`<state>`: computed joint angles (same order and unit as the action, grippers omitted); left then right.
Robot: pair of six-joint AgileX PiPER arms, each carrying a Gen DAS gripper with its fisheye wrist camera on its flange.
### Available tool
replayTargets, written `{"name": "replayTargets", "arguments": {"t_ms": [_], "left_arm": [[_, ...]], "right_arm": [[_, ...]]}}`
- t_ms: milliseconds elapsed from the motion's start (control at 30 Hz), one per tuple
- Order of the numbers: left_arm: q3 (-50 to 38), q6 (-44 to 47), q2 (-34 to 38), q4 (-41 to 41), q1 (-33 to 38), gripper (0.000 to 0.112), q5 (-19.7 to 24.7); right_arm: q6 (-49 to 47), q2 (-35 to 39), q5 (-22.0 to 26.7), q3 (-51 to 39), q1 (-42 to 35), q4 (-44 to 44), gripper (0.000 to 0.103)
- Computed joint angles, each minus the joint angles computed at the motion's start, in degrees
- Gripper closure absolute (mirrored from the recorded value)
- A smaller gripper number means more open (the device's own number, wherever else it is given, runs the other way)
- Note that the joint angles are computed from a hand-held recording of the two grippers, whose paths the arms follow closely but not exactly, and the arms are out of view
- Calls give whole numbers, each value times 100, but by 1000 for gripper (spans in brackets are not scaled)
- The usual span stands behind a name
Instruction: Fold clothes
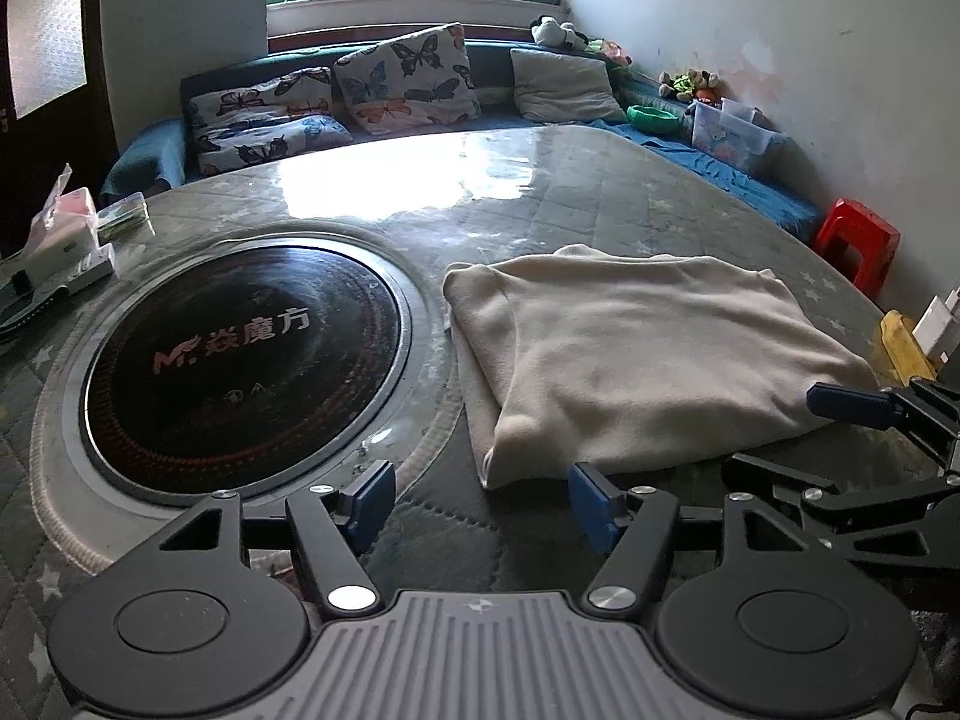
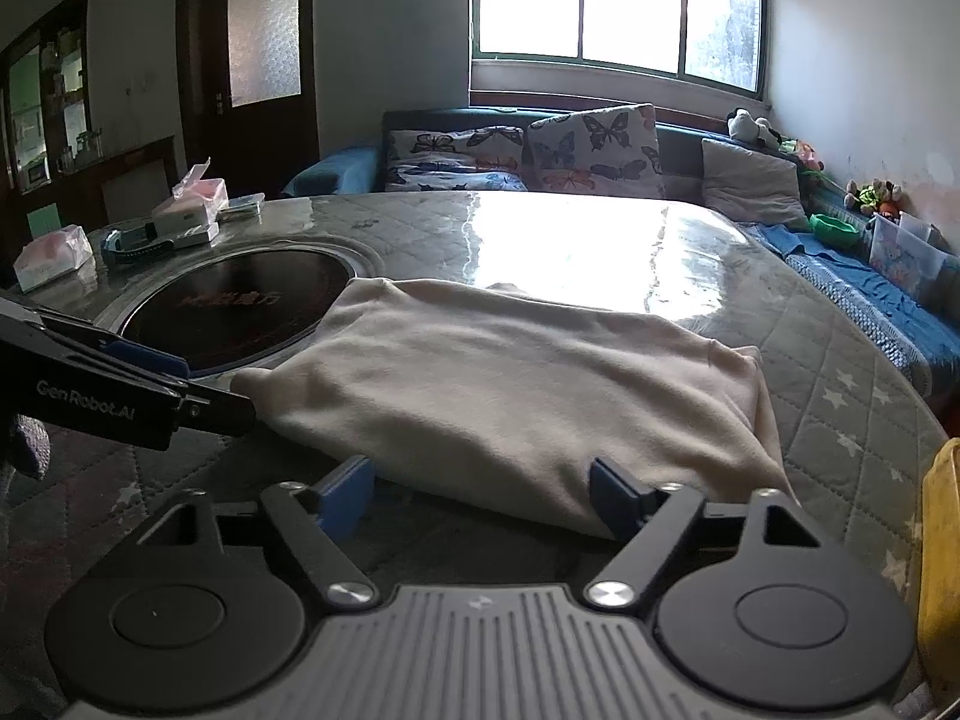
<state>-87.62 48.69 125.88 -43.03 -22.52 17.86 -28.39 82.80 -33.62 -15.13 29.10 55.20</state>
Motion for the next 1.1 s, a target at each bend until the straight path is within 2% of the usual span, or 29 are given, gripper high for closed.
{"name": "replayTargets", "arguments": {"t_ms": [200, 267, 367, 800, 1100], "left_arm": [[373, 546, -245, -479, 39, 34, -178], [505, 886, -327, -774, 56, 30, -229], [745, 1446, -473, -1240, 67, 25, -346], [1627, 4069, -934, -3750, 81, 10, -631], [2041, 5410, -1089, -5239, 88, 9, -714]], "right_arm": [[-390, -161, -166, 12, 368, 618, 13], [-509, -209, -204, 8, 459, 790, 5], [-804, -236, -413, -20, 724, 1245, 0], [-1160, -226, -988, -20, 1578, 2426, 0], [-1188, -211, -1230, 43, 2023, 3029, 0]]}}
